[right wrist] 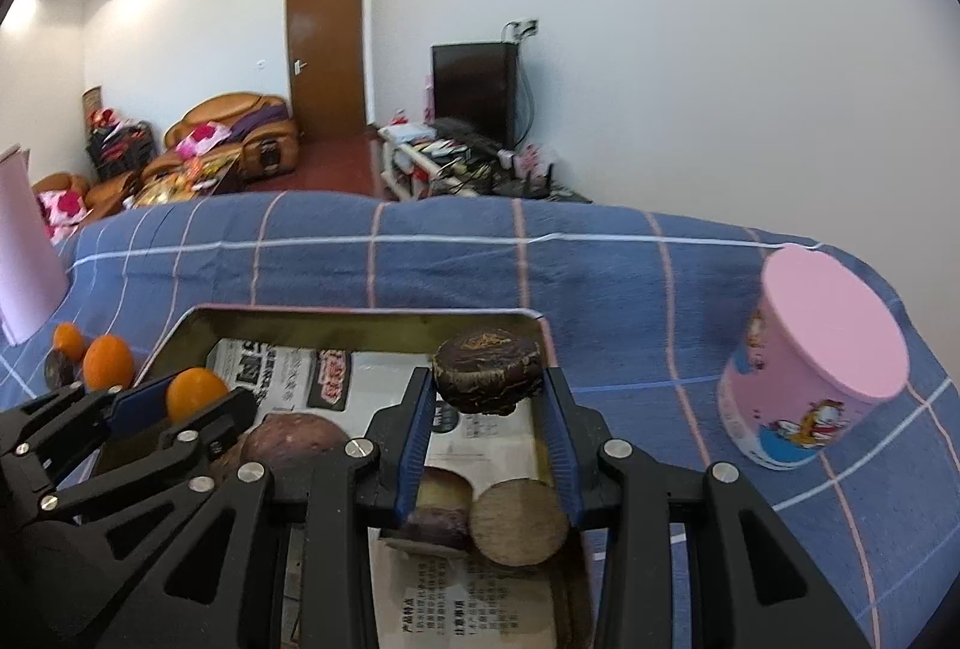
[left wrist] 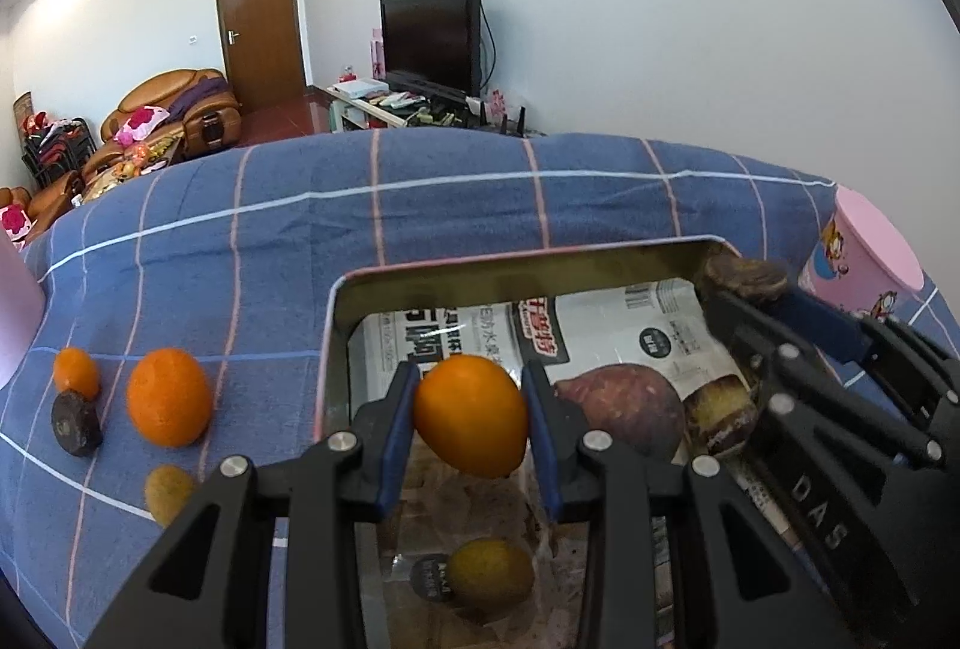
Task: Organize fruits
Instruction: 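Carry both fruits over the pink tin and open both tools to drop them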
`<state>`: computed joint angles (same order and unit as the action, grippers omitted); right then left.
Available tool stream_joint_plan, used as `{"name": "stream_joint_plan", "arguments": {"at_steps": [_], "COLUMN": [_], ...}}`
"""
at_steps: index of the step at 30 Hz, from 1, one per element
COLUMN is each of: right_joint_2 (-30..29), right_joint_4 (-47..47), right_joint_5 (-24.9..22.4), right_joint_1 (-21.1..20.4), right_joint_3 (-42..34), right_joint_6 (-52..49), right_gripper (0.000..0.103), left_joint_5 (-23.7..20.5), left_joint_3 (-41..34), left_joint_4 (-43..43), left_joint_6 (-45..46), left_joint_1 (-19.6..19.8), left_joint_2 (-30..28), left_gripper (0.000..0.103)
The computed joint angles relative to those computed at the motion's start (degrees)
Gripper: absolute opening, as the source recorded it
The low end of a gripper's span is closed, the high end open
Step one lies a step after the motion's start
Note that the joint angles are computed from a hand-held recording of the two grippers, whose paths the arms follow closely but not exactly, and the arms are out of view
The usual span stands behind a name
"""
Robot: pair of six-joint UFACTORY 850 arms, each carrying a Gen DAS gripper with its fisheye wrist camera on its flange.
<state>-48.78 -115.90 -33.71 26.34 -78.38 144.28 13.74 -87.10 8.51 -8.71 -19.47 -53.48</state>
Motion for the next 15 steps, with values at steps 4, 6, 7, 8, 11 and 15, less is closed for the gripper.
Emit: {"name": "stream_joint_plan", "arguments": {"at_steps": [4, 6, 7, 8, 11, 15], "right_joint_2": [0.15, 0.26, 0.31, 0.36, 0.54, 1.11], "right_joint_4": [-3.38, -4.33, -5.12, -5.80, -6.09, -8.28], "right_joint_5": [1.83, 1.77, 1.91, 1.89, 0.73, -1.48], "right_joint_1": [-0.34, -0.26, -0.24, -0.18, 0.14, 0.35], "right_joint_3": [0.33, 0.59, 0.70, 0.96, 1.56, 2.66], "right_joint_6": [1.88, 2.40, 2.89, 3.44, 3.74, 6.88], "right_gripper": [0.038, 0.038, 0.039, 0.039, 0.042, 0.047], "left_joint_5": [-0.11, -0.15, -0.15, -0.14, -0.13, 1.99], "left_joint_3": [-0.05, -0.06, -0.06, -0.02, -0.12, 1.30], "left_joint_4": [2.76, 2.68, 2.68, 2.69, 0.30, -11.34], "left_joint_6": [-2.89, -2.84, -2.84, -2.88, -0.37, 10.85], "left_joint_1": [0.14, 0.13, 0.13, 0.10, 0.14, -0.61], "left_joint_2": [0.05, 0.08, 0.08, 0.11, 0.04, 0.87], "left_gripper": [0.036, 0.037, 0.037, 0.036, 0.037, 0.043]}}
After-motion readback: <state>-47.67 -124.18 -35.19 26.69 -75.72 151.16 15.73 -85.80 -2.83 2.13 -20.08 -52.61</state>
